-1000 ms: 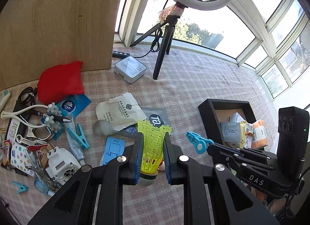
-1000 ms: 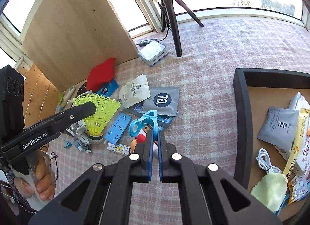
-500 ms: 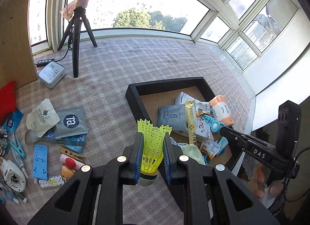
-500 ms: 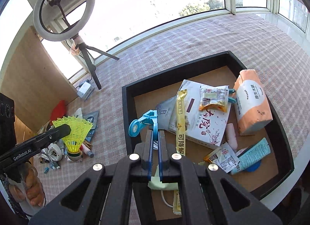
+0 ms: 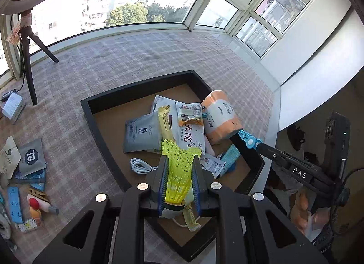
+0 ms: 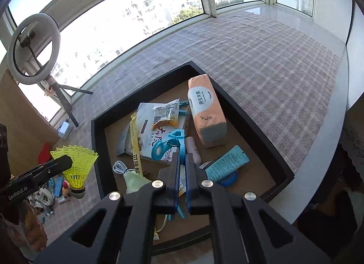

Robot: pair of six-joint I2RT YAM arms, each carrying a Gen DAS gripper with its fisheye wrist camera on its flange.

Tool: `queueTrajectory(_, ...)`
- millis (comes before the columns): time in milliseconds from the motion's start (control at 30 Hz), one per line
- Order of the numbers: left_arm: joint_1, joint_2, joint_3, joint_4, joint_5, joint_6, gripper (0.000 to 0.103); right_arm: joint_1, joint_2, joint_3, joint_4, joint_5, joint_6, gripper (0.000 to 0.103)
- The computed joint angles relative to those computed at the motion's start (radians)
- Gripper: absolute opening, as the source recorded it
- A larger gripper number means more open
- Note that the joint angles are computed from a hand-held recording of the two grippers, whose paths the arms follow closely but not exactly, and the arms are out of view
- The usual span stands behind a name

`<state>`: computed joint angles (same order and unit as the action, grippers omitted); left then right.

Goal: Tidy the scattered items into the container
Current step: 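Carry the shuttlecock and clothespin into the tray and open both tools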

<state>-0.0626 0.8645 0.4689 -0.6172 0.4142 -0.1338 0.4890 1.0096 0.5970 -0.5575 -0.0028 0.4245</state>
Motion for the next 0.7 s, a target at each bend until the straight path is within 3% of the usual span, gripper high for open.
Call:
queueTrajectory(67, -0.046, -0.002, 0.0, 0.008, -0.015, -0.029, 0.023, -0.017, -0.019, -0.012, 0.001, -0.014, -0.006, 0.005)
queueTrajectory(100, -0.067, 0.005, 0.001, 0.014, -0.023, -0.048, 0.036, -0.025, -0.024, -0.015, -0.001, -0.03, -0.014, 0.008)
queueTrajectory(133, -0.078, 0.014, 0.003, 0.016, -0.029, -0.062, 0.042, -0.027, -0.022, -0.013, -0.007, -0.038, -0.019, 0.012)
queueTrajectory(167, -0.083, 0.022, 0.003, 0.02, -0.031, -0.07, 0.047, -0.018, -0.025, -0.013, -0.01, -0.031, -0.015, 0.023)
queueTrajectory(200, -0.088, 0.019, -0.002, 0.024, -0.036, -0.074, 0.047, -0.003, -0.033, -0.015, -0.008, -0.015, -0.008, 0.031)
queueTrajectory(233, -0.094, 0.011, -0.007, 0.025, -0.049, -0.077, 0.047, 0.017, -0.036, -0.014, -0.007, 0.005, -0.003, 0.033)
queueTrajectory(500, -0.011, -0.031, -0.033, -0.017, -0.037, -0.032, 0.047, 0.126, 0.022, 0.005, 0.032, 0.053, 0.027, 0.034)
queueTrajectory(700, 0.177, -0.095, -0.06, -0.1, 0.004, 0.097, 0.047, 0.229, 0.09, 0.015, 0.119, 0.074, 0.025, 0.037)
